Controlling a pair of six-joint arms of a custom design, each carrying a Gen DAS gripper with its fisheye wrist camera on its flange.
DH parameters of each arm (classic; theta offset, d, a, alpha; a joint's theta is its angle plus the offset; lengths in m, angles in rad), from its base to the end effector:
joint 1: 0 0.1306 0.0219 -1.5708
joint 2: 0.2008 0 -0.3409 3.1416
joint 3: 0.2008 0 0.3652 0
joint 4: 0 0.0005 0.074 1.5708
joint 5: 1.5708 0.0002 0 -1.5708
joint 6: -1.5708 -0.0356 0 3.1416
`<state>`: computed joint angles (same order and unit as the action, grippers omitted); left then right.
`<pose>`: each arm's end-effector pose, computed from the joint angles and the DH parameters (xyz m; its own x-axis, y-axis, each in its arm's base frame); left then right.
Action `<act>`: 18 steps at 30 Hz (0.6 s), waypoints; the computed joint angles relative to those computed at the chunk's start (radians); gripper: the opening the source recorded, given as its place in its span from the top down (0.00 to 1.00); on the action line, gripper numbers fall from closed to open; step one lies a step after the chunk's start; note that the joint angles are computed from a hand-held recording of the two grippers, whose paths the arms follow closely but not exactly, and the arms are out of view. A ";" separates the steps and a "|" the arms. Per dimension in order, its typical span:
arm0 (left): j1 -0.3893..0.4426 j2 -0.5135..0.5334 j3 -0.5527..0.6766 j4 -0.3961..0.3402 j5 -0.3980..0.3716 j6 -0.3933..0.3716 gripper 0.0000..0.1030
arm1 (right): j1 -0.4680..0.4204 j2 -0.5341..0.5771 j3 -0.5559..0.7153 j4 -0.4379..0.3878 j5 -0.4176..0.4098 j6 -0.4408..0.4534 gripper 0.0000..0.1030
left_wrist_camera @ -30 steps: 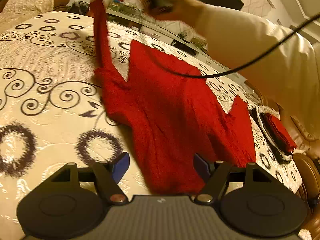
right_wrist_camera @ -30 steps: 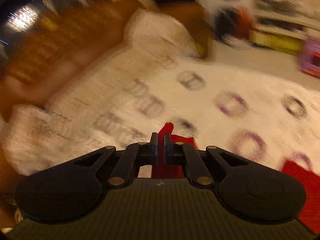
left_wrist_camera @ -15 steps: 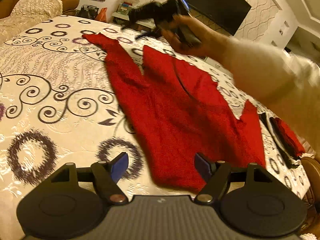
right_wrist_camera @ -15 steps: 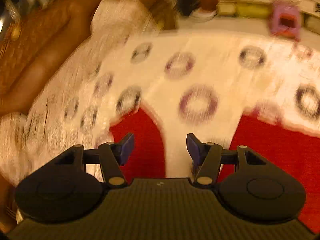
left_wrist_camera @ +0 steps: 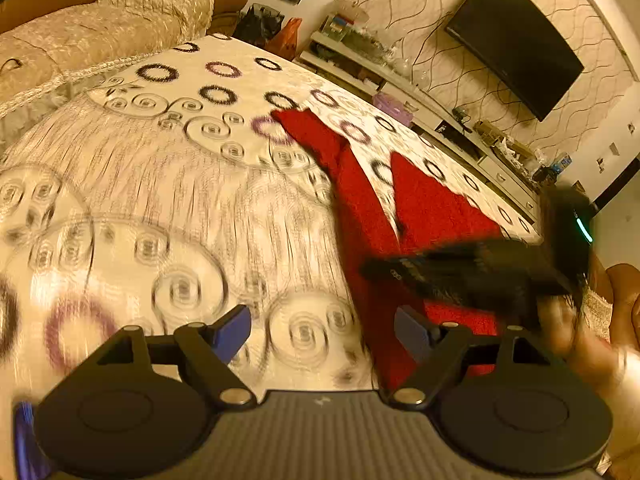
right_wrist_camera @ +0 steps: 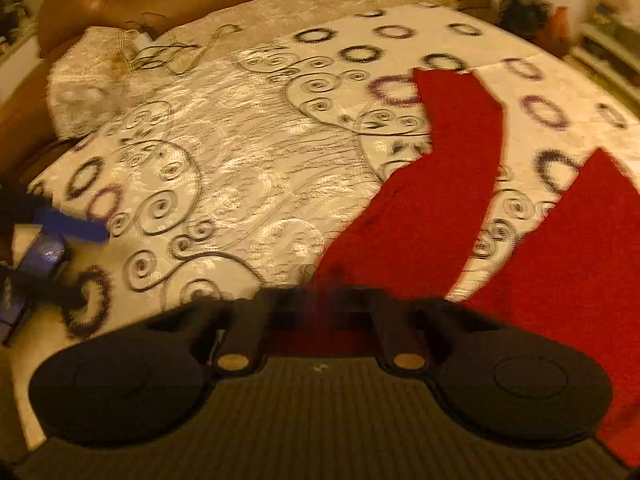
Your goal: Fold clothes
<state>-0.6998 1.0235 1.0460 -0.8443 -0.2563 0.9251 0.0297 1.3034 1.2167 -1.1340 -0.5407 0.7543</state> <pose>0.2693 -0.2156 0.3799 -0.7293 -0.3959 -0.5580 -0.1520 0.8889 -0.4321 0.3980 0.0297 0.3409 -0.5460 -0.6036 -0.5810 -0.7901 0.6016 0.1175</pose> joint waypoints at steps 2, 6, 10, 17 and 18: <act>0.067 0.094 0.097 -0.045 0.002 -0.102 0.19 | -0.052 -0.003 -0.005 0.072 -0.044 -0.124 0.94; 0.204 0.318 0.304 -0.051 0.099 -0.198 0.19 | -0.155 0.029 -0.013 0.180 -0.004 -0.410 0.88; 0.262 0.578 0.577 -0.109 0.070 -0.191 0.20 | -0.233 0.000 -0.083 0.230 -0.036 -0.499 0.66; 0.347 0.810 0.805 -0.139 0.143 -0.071 0.35 | -0.351 -0.221 -0.268 0.172 -0.239 -0.390 0.60; 0.355 0.812 0.798 -0.118 0.170 -0.051 0.39 | -0.361 -0.244 -0.279 0.127 -0.266 -0.339 0.60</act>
<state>-0.3452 1.8355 1.8441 -0.9625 -0.0866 0.8746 -0.3309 1.0591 0.9377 -1.0066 -0.8071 0.4154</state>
